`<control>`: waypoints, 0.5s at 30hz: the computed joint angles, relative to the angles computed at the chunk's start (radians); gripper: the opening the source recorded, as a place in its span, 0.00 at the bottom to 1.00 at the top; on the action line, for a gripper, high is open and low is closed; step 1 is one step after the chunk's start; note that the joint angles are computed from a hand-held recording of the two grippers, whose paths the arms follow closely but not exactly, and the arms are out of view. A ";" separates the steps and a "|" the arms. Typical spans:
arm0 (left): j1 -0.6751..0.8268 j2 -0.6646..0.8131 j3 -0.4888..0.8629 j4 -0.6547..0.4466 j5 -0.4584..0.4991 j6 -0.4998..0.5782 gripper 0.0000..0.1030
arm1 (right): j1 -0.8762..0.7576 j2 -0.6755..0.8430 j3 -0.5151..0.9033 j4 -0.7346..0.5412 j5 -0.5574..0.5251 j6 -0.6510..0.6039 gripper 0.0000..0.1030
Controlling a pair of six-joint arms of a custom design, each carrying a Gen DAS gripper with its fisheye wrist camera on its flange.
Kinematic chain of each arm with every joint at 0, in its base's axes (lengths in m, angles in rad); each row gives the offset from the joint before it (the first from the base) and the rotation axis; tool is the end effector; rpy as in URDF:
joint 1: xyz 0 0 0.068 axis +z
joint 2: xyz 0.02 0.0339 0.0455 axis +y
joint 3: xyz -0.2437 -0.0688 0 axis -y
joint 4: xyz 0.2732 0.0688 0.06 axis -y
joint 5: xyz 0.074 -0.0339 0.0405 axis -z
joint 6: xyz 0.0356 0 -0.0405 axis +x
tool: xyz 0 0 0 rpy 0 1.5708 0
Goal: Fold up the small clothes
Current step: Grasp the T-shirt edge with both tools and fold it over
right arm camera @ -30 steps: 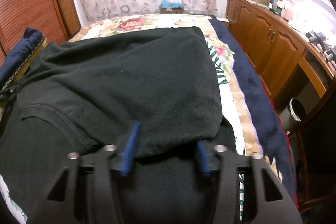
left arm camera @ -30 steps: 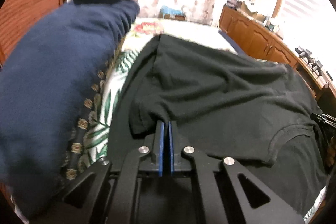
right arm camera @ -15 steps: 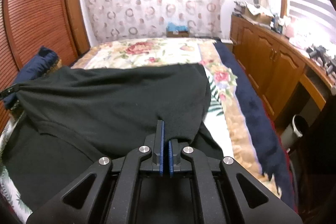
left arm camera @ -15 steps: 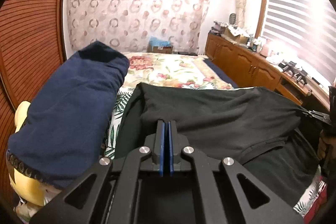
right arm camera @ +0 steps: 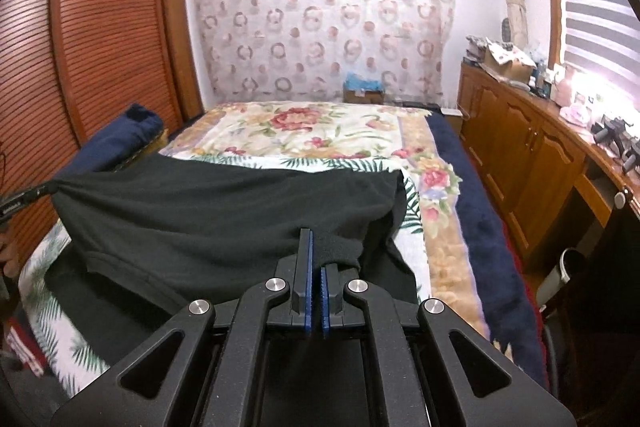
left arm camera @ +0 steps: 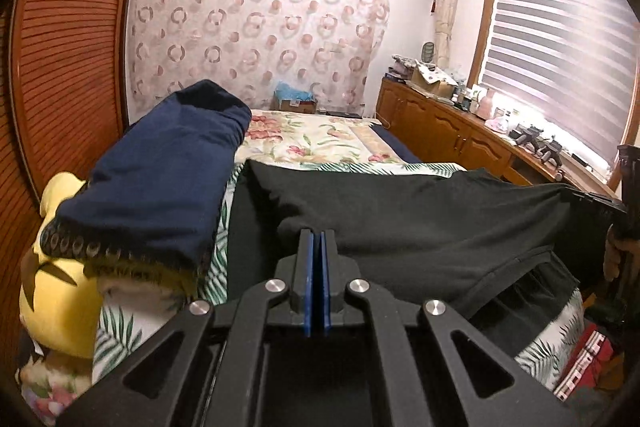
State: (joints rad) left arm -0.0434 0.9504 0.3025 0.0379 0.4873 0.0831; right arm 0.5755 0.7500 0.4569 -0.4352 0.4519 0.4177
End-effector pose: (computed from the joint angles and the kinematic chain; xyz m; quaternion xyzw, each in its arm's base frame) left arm 0.2179 -0.0261 0.1343 0.1657 0.8519 -0.2050 0.4526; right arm 0.1760 0.0956 0.1876 0.0212 0.8938 0.0101 0.4478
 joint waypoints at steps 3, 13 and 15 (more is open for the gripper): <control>0.019 -0.094 -0.041 -0.064 0.013 0.018 0.01 | 0.089 -0.058 0.003 -0.095 0.060 0.053 0.00; -0.016 -0.102 -0.115 -0.097 -0.081 0.027 0.02 | 0.245 -0.157 -0.084 -0.275 0.095 0.273 0.00; -0.037 -0.038 -0.115 -0.066 -0.115 0.032 0.03 | 0.241 -0.141 -0.118 -0.253 0.069 0.299 0.00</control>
State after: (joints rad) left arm -0.0801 0.9123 0.1878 -0.0281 0.3719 0.1150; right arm 0.8161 0.6089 0.3390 -0.6877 0.5213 0.7168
